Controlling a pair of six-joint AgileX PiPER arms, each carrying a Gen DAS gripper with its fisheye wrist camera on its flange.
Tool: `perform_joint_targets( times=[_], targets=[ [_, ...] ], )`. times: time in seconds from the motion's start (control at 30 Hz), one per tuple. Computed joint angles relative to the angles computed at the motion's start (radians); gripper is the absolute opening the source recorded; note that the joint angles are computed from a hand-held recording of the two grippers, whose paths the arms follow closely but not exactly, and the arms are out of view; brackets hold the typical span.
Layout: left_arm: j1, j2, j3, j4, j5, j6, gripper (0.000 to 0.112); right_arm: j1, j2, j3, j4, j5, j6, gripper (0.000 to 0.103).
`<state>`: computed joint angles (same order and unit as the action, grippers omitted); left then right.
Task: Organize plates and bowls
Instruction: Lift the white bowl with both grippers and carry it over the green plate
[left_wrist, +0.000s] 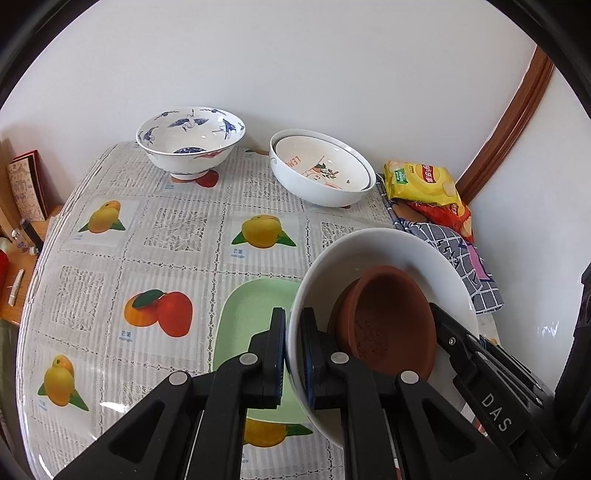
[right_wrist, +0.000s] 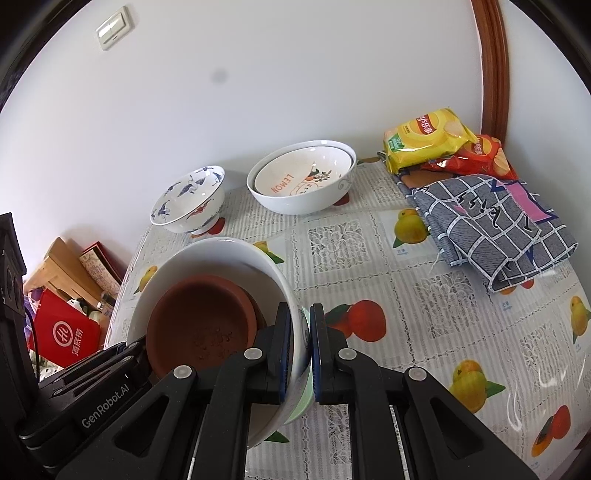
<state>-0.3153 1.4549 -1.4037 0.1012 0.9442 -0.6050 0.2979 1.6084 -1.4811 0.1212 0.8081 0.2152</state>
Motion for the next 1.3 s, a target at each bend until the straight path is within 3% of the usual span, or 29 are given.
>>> perform_joint_targets(
  times=[1.3],
  targets=[
    [0.134, 0.054, 0.099, -0.105, -0.075, 0.111, 0.009, 0.053, 0.152, -0.051, 0.017, -0.019, -0.004, 0.010]
  ],
)
